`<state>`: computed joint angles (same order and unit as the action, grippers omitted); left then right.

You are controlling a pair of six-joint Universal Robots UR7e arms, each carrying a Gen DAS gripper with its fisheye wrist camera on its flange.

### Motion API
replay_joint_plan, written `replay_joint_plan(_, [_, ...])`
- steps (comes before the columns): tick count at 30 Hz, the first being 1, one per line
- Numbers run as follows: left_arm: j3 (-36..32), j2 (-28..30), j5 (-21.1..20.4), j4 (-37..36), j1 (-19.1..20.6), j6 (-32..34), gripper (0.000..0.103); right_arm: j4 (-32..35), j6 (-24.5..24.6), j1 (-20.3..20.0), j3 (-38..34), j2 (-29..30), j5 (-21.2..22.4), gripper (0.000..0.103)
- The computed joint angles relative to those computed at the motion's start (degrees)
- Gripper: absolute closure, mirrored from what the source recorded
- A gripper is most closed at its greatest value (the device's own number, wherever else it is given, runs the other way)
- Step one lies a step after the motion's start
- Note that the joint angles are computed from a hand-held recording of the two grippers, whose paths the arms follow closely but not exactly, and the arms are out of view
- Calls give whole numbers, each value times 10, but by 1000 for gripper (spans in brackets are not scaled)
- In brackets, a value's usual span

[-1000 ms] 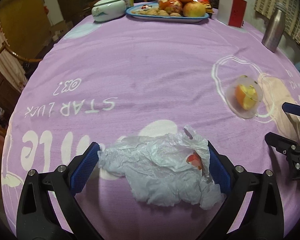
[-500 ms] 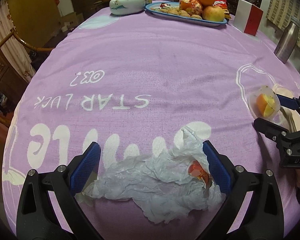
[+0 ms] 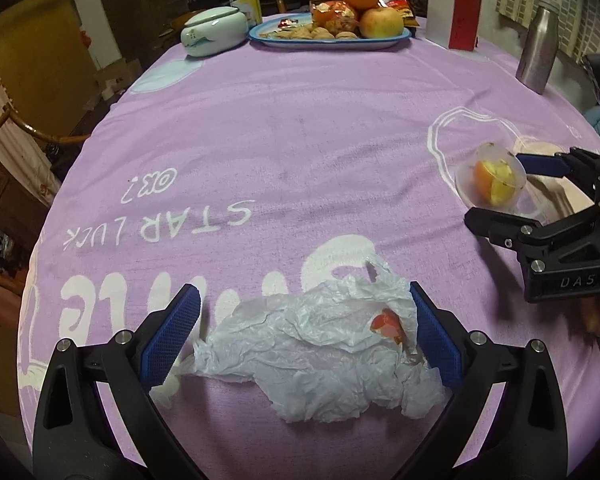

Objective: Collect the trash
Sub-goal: 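Grasp the clear fruit cup with the right tool while the left tool holds the bag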

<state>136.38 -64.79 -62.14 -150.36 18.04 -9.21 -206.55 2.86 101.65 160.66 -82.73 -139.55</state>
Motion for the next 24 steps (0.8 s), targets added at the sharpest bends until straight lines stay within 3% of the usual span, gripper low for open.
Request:
replay_joint_plan(8, [-2, 5, -13, 2, -1, 16, 6, -8, 0, 9, 1, 8, -7, 6])
replay_joint_plan(12, [-2, 4, -15, 1, 0, 17, 7, -18, -10, 17, 0, 15, -7, 14])
replay_joint_plan(15, [0, 0, -28, -7, 1, 25, 18, -20, -14, 19, 1, 14, -2, 17])
replay_joint_plan(20, [8, -9, -46, -23, 1, 36, 46, -29, -24, 21, 2, 17, 3, 25])
replay_joint_plan(24, [7, -19, -68, -29, 13, 33, 62, -43, -31, 25, 3, 22, 4, 44])
